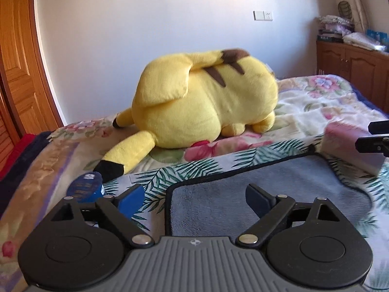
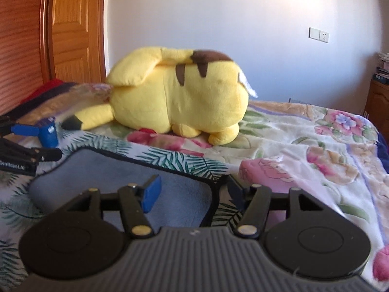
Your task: Fold towel
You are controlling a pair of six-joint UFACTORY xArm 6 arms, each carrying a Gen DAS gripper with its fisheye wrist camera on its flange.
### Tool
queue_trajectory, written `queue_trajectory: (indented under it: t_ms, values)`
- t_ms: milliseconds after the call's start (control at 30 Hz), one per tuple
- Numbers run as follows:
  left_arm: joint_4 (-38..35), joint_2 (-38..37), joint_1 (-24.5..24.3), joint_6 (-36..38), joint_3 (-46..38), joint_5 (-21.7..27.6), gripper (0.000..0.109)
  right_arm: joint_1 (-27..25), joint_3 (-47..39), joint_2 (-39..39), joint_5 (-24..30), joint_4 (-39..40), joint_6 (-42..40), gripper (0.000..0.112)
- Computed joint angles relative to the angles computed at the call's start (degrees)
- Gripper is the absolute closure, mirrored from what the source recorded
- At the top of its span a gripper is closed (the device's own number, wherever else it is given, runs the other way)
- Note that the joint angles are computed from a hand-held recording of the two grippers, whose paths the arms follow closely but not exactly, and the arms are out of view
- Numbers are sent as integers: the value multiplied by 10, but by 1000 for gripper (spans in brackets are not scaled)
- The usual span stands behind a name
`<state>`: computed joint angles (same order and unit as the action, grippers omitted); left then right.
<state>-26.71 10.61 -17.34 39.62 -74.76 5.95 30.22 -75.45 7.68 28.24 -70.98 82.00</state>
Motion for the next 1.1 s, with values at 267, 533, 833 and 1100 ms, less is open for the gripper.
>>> queue_trajectory:
  t_ms: [267,533,833,1100]
  values:
    - [-5,-121,-10,-4,78,22,8,49,39,-85,57,16,0,30]
    - [5,-222,-13,-21,122,48,6,101,54,-146,123,-1,26,9]
    - [28,-320,-9,-50,170,87,6,160,63,-186,194,-7,42,9]
    - [52,-399,-4,-61,220,116,6,209,76,-210,244,-6,58,9]
